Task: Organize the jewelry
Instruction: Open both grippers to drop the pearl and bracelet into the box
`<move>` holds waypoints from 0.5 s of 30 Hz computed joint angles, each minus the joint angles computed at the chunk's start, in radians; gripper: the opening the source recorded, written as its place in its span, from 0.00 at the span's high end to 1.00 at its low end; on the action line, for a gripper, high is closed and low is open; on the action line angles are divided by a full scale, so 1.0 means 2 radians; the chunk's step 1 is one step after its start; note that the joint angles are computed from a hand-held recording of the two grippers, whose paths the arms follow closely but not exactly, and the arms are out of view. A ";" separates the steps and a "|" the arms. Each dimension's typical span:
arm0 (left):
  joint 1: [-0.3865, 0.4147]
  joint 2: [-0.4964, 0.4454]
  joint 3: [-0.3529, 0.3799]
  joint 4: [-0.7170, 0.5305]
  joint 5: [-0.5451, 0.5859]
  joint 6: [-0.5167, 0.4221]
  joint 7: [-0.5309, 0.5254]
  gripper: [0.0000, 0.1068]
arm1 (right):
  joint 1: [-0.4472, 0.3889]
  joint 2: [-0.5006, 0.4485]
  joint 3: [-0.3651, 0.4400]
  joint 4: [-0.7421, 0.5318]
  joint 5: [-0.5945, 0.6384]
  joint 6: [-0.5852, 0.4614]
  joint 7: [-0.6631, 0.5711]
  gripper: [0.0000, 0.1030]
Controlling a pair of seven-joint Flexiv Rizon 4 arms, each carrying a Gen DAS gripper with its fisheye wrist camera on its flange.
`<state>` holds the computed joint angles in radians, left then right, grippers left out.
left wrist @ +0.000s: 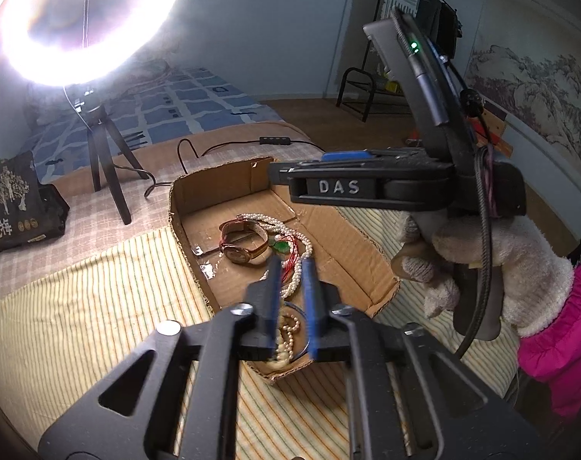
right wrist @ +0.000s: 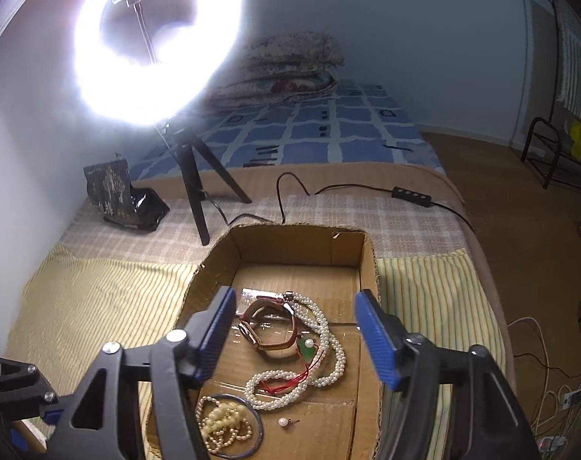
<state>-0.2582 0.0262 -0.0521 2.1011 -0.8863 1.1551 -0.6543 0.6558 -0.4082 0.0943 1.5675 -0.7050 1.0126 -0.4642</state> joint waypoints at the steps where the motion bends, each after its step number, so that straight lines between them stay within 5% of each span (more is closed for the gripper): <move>1: -0.001 0.003 0.000 0.003 -0.003 0.004 0.003 0.69 | 0.002 0.004 -0.003 0.004 -0.005 0.002 0.008 0.31; 15: -0.024 0.073 0.023 0.043 -0.004 0.028 0.013 0.64 | 0.015 0.057 0.013 0.039 -0.076 -0.032 0.065 0.17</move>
<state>-0.3070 0.1712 -0.0053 2.1876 -0.8947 1.2101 -0.6280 0.6850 -0.2948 0.1210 1.6453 -0.8572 0.9490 -0.3348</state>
